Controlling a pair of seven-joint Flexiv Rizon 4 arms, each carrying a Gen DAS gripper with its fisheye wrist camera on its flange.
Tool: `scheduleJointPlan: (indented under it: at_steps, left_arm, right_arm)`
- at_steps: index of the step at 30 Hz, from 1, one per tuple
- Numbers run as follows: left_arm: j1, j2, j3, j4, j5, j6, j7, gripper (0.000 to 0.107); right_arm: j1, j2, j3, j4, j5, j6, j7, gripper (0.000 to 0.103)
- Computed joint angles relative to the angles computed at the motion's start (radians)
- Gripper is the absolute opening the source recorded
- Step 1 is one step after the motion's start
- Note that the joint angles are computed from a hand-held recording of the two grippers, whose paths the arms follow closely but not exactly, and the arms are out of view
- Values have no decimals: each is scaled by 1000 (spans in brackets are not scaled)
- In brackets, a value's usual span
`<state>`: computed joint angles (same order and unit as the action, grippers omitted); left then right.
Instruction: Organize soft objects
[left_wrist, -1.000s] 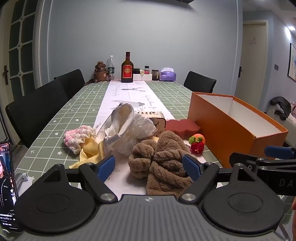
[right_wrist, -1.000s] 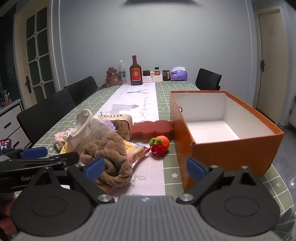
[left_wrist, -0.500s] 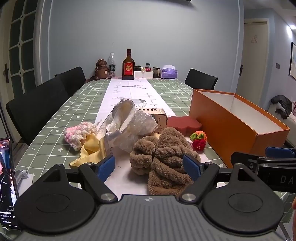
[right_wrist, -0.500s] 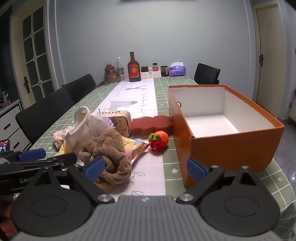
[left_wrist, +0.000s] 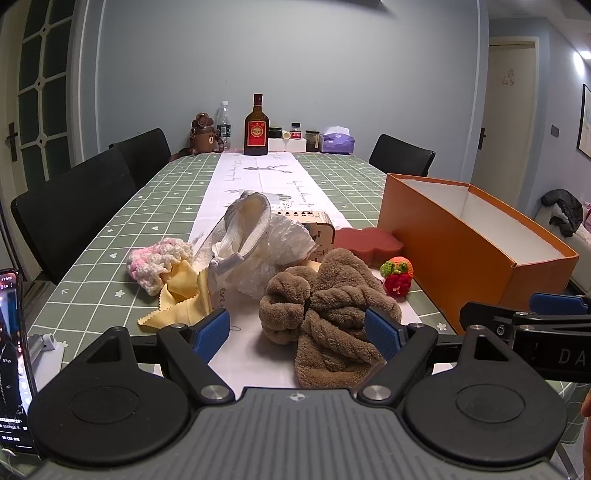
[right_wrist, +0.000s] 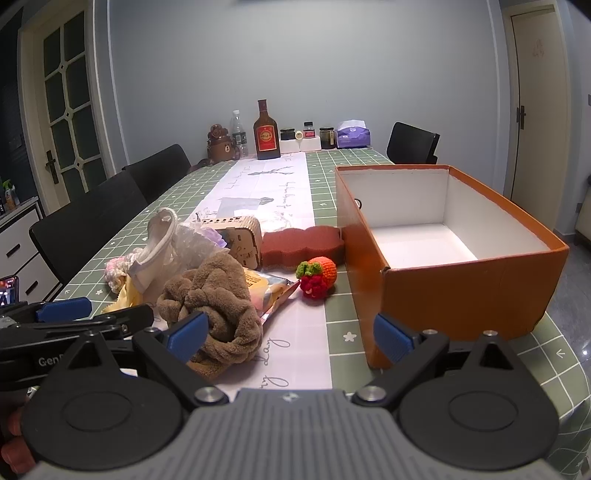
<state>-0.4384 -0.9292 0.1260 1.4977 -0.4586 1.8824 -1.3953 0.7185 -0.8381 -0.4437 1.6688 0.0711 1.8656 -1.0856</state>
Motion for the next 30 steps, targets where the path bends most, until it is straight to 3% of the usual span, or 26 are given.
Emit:
scheduleJointPlan:
  at_steps: [30]
  left_arm:
    - [0,7,5,7,7,-4,-9,97]
  right_arm:
    - [3,-1,-7,-3,-12,-11,6,95]
